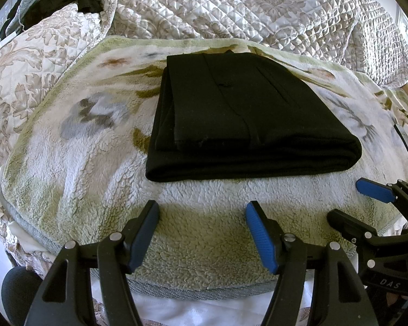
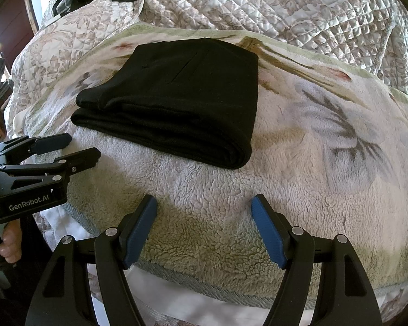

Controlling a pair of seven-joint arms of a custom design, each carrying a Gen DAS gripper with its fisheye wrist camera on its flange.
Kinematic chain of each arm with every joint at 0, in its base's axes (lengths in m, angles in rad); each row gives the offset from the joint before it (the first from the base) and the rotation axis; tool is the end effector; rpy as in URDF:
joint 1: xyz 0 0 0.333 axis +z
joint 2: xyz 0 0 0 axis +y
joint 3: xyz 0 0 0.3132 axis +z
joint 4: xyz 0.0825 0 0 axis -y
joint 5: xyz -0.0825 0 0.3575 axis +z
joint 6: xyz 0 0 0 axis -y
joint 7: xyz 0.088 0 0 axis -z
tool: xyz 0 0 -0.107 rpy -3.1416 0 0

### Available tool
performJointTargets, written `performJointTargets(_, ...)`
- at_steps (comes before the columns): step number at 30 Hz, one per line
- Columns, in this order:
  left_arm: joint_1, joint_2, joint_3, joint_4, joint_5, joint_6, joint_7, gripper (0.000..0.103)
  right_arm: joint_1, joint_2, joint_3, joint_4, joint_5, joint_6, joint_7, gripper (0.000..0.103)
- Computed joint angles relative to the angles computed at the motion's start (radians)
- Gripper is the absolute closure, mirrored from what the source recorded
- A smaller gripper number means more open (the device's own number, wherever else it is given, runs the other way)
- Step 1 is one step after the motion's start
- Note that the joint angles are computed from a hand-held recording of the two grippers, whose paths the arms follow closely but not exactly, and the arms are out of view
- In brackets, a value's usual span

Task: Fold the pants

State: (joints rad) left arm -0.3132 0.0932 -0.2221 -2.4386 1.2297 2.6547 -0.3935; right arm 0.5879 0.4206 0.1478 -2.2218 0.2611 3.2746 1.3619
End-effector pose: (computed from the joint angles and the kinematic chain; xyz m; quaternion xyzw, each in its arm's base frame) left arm 0.3899 -0.2622 0.2870 -0.7817 0.5477 -0.1813 0.2368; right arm 0.4486 0.3655 0.2758 -0.8499 0.4257 -0.1092 0.2907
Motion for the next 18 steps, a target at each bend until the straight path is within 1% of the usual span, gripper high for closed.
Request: performJointTargets(18, -0.001, 0.001, 0.000, -0.004, 0.000, 0.000, -0.002, 0.033, 0.016, 0.002, -0.014, 0.002, 0.004, -0.001, -0.002, 0.030)
